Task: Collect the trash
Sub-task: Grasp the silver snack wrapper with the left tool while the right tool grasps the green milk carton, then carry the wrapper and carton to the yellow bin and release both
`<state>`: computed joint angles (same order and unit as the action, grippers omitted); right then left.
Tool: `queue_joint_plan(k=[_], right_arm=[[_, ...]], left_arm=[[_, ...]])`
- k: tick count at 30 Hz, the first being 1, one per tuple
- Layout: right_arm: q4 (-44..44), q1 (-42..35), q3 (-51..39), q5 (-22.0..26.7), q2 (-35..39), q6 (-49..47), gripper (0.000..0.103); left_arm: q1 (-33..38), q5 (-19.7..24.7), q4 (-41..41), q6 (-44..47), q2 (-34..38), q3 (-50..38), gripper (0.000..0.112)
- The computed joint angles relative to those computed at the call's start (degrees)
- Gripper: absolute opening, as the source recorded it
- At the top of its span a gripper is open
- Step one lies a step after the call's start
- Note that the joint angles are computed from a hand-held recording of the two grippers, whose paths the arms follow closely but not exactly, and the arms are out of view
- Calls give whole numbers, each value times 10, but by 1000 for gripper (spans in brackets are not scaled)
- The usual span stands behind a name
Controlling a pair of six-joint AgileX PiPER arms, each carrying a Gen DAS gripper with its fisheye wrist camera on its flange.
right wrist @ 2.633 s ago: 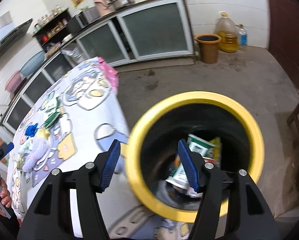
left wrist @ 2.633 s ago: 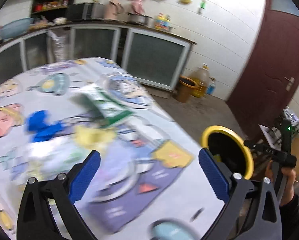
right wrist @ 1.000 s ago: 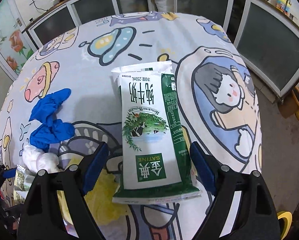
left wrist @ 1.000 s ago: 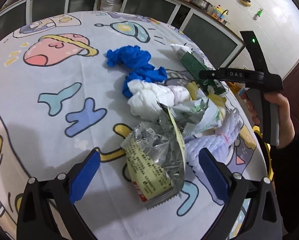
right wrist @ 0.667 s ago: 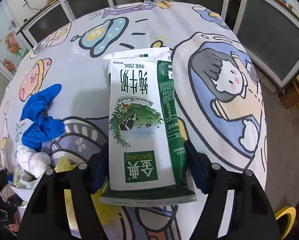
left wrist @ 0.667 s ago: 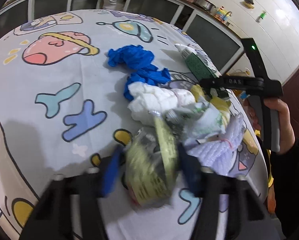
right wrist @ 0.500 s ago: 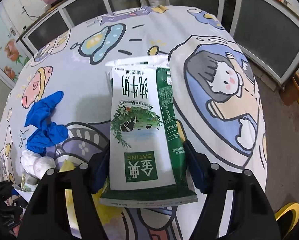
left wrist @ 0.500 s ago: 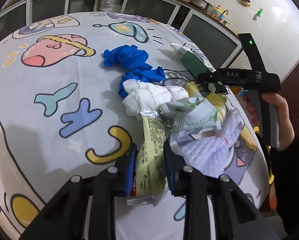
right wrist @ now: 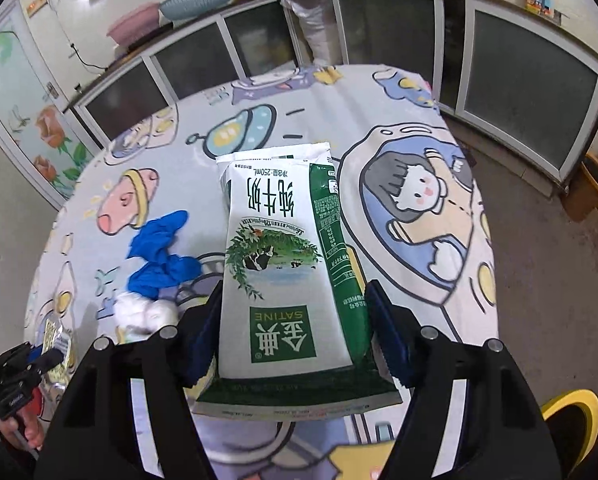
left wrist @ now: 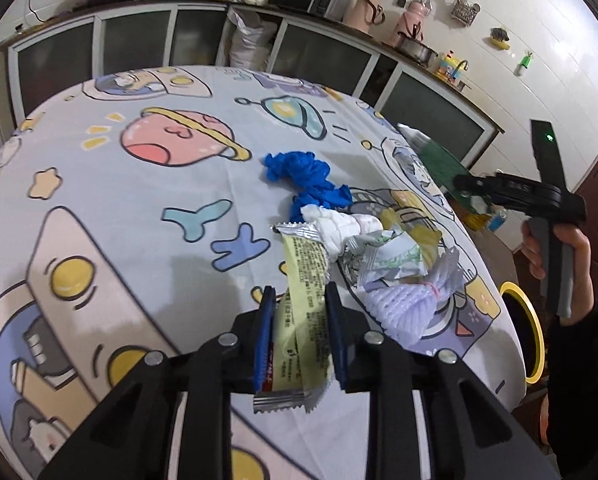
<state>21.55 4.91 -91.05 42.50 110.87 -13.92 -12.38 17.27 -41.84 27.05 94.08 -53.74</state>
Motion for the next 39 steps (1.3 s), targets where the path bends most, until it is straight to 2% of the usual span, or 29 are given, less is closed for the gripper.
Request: queue_joint_plan(k=[8,17,22,25,33,34,35,36,37,38,39], right_arm=[[95,-48,159,-8,-127,-97,65],[201,-159,342,8,-258,-225,65],[232,-255,404,40,-313,-292,65],[247,-338,434,68,-347,-338,65],[267,-570,441,159,-368,-448,62],[267,-589,440,163,-366,-457,55],[265,-614,436,172,-360,-472,11],[255,-626,436,161,-356,-471,11],[240,-630,444,126,-362,-459,6],[221,-639,446,86,-358,-452,5],[226,-648,449,69,-347,-455,5]], left_arm=[[-15,-4,2,-6,-54,46,23],[-113,-20,25,-49,-41,36,23],[-175,-22,79,-112,-11,-5,23],[-213,-17,119,-155,13,-43,23],[-301,23,178,-210,107,-200,23],[-310,29,183,-214,120,-220,23],[-322,42,184,-211,142,-256,23],[-329,49,181,-208,156,-278,23],[-340,57,188,-210,177,-310,23],[-350,66,200,-219,200,-343,23],[-358,85,189,-214,231,-389,23]])
